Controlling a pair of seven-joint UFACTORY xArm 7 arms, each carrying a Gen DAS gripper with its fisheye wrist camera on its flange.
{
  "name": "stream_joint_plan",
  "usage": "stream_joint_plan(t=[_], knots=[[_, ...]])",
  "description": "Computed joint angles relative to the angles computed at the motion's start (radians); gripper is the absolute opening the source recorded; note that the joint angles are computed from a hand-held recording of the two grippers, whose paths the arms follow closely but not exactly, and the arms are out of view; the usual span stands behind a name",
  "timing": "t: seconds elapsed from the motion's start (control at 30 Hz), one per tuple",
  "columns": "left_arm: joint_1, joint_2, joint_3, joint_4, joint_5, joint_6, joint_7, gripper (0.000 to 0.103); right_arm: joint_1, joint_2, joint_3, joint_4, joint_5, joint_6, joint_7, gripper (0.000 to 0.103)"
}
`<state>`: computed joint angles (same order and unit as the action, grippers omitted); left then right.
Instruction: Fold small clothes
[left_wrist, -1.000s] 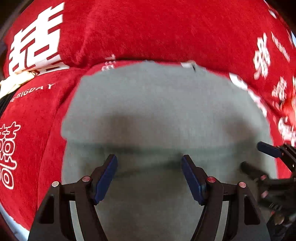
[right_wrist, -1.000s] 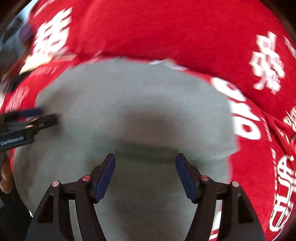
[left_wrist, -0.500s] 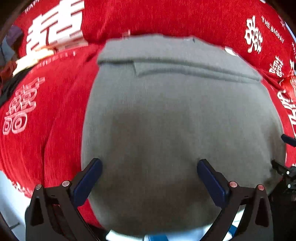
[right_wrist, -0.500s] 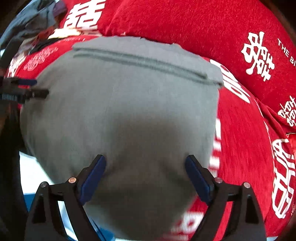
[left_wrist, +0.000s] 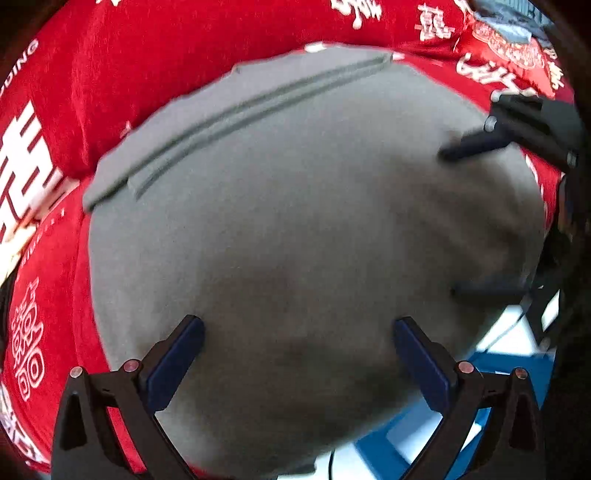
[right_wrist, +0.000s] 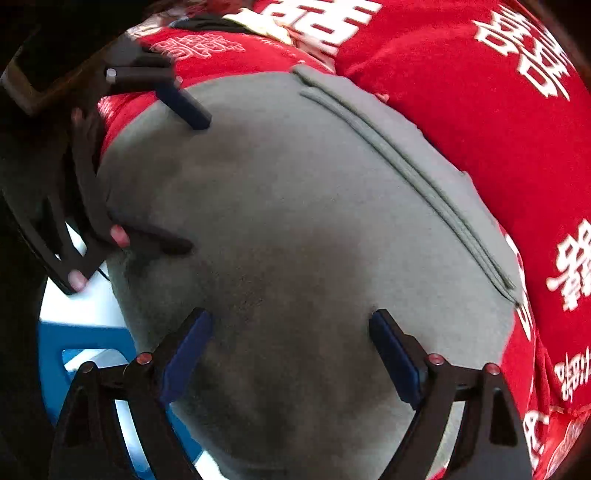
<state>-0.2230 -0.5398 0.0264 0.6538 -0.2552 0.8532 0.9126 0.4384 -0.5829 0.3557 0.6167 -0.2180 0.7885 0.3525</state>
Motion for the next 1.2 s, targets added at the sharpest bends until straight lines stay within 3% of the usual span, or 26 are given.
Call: stream_joint_plan(t=[0.1, 0.2, 0.33, 0.47, 0.57, 0.63, 0.7, 0.8, 0.87, 0.93, 1.1, 1.17, 1.2], knots=[[0.038, -0.017, 0.023, -0.016, 0.032, 0.018, 0.011, 0.103, 0.03, -0.107, -0.042, -0.078, 0.05, 0.019, -0.026, 0.092], [0.06, -0.014, 0.036, -0.002, 0.045, 0.053, 0.026, 0.103, 0.062, -0.254, -0.046, -0.155, 0.077, 0.096, -0.054, 0.092], [0.093, -0.033, 0.008, -0.031, 0.134, 0.028, 0.035, 0.103, 0.086, -0.389, -0.022, -0.207, 0.079, 0.237, -0.097, 0.094], [0.133, -0.057, -0.024, -0.049, 0.233, 0.019, 0.0, 0.103, 0.076, -0.402, 0.029, -0.183, 0.069, 0.377, -0.103, 0.095], [0.113, -0.08, 0.03, -0.007, 0.173, 0.051, 0.016, 0.103, 0.062, -0.382, 0.049, -0.137, 0.077, 0.439, -0.066, 0.095], [0.092, -0.063, 0.059, 0.043, 0.098, 0.066, 0.015, 0.103, 0.064, -0.408, 0.031, -0.127, 0.081, 0.401, -0.056, 0.095], [0.083, -0.052, 0.048, 0.063, 0.056, 0.053, -0.015, 0.103, 0.037, -0.374, 0.018, -0.105, 0.086, 0.316, -0.041, 0.095], [0.06, 0.044, -0.001, 0.124, 0.003, -0.046, -0.105, 0.103, -0.042, -0.259, 0.012, -0.064, 0.054, 0.156, -0.009, 0.095], [0.062, 0.167, -0.047, 0.209, -0.003, -0.098, -0.231, 0.103, -0.117, -0.149, 0.012, -0.018, 0.026, 0.063, 0.045, 0.095], [0.072, 0.298, -0.077, 0.333, 0.006, -0.07, -0.395, 0.103, -0.197, -0.012, 0.017, 0.062, 0.002, 0.014, 0.138, 0.095], [0.075, 0.497, -0.098, 0.511, 0.053, -0.027, -0.652, 0.103, -0.296, 0.2, -0.049, 0.197, -0.013, -0.022, 0.386, 0.095], [0.069, 0.507, -0.109, 0.493, 0.138, -0.026, -0.725, 0.103, -0.291, 0.266, -0.072, 0.237, -0.007, 0.031, 0.433, 0.095], [0.063, 0.468, -0.113, 0.438, 0.155, -0.087, -0.713, 0.103, -0.28, 0.281, -0.085, 0.235, -0.003, 0.04, 0.441, 0.095]])
